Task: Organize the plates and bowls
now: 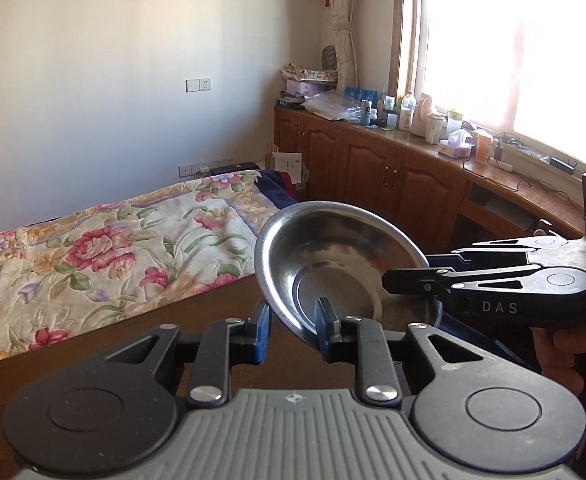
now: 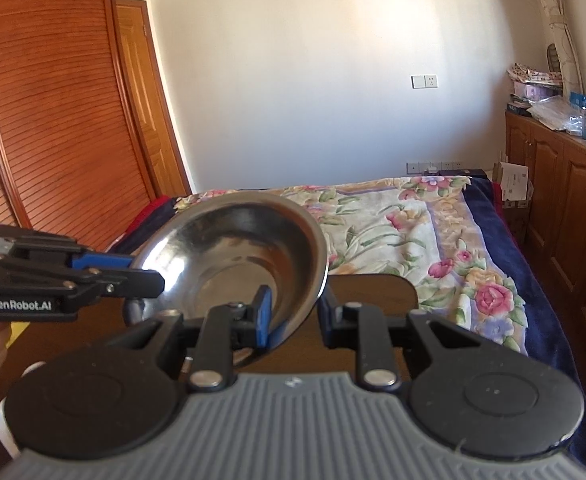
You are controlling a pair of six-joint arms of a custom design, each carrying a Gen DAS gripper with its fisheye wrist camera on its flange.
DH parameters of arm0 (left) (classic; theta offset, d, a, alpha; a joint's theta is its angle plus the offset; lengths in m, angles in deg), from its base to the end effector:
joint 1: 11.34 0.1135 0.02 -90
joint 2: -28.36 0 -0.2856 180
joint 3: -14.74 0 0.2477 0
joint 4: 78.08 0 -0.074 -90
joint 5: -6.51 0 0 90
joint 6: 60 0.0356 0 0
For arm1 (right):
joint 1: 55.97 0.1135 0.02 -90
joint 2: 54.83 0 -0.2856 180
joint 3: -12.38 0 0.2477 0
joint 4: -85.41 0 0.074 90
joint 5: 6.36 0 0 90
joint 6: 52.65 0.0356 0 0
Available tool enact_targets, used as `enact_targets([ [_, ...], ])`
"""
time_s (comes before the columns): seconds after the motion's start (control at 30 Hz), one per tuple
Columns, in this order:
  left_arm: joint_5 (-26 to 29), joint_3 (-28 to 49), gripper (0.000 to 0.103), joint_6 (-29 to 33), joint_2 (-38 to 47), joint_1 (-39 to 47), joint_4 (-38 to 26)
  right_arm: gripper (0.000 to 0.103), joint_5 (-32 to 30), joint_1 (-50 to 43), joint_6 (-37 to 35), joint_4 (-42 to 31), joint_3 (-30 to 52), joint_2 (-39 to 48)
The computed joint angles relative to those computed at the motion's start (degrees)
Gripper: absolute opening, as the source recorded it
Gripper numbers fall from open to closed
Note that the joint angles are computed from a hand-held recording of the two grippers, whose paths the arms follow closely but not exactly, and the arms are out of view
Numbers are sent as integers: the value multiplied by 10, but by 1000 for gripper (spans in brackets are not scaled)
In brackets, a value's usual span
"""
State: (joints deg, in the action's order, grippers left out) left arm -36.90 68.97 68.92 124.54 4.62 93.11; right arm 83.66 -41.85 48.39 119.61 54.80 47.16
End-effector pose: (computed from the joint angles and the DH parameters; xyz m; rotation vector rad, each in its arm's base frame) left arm 0.2929 0.0569 0.1556 0.7491 2.0352 -0.4670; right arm 0.2946 0.0741 0.1323 -0.0542 2.0239 0.2786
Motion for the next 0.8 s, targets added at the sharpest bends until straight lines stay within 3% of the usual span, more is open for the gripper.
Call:
enact_targets([
  [0.63, 86, -57, 24, 155, -12, 142, -105, 27, 75, 112, 31, 12, -76, -35],
  [0.8, 100, -61, 24, 199, 1, 171, -131, 27, 95, 140, 41, 48, -100, -27],
])
